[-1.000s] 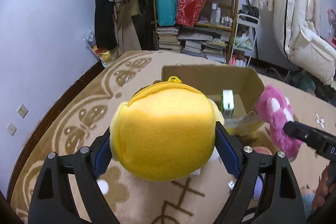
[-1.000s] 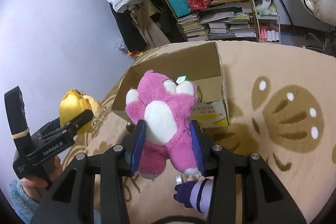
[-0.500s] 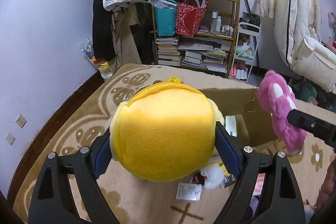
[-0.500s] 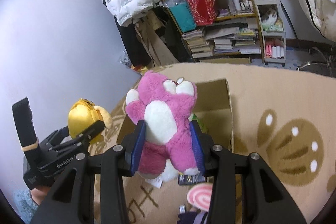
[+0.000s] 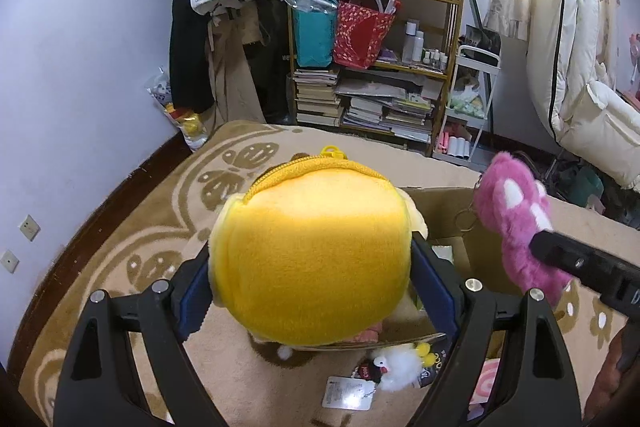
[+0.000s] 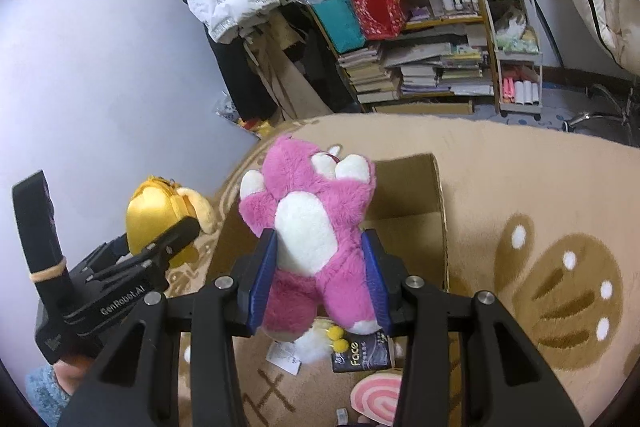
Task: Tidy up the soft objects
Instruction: 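Release both plush toys into the box and withdraw both tools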
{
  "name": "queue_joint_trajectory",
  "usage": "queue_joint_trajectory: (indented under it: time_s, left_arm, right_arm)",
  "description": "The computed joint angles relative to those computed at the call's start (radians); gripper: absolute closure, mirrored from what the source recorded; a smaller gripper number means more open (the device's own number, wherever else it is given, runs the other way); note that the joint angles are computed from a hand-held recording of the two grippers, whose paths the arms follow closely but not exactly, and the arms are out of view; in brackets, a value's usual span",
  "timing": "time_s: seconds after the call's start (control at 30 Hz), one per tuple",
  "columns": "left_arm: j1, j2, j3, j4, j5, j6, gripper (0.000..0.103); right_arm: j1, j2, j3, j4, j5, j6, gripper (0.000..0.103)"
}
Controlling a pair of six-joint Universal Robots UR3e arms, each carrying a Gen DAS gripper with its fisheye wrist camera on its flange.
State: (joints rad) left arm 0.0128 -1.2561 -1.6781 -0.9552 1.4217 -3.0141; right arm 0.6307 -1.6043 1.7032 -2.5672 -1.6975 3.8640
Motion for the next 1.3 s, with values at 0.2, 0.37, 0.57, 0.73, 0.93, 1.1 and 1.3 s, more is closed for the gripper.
queue_joint_trajectory:
  time_s: [0.2,0.37,0.57,0.73,0.93,1.1,1.3]
  left_arm:
    - [-0.03,-0.011,-0.036,0.012,-0.001,-0.001,0.016]
    - [-0.071,-0.032,-0.043,0.032,0.028,-0.017,0.014]
    - [-0.085,-0.041,-0.026,0.007,0.058,-0.038,0.008]
    - [-0.098,-0.016,-0.038,0.018,0.095,-0.016,0.0]
    - [-0.121,0.001,0.0,-0.045,0.155,-0.003,0.0]
    - [-0.079,0.054,0.012,-0.145,0.118,0.003,0.0]
    - [0.009,0.154,-0.001,-0.257,0.036,0.014,0.0]
  right_arm:
    - [0.01,0.016,-0.022,0.062,-0.023,-0.021,0.057]
    - [0.002,0.016,-0.028,0.079,-0.018,-0.039,0.057]
    - [-0.005,0.004,-0.028,0.083,-0.009,-0.03,0.057]
    - [0.026,0.011,-0.058,0.108,-0.043,-0.007,0.035]
    - [0.051,-0.01,-0.054,0.111,-0.062,0.029,0.012]
    - [0.073,-0.053,-0.033,0.143,-0.089,0.077,0.003]
    - [0.129,-0.099,-0.025,0.212,-0.162,0.109,0.0]
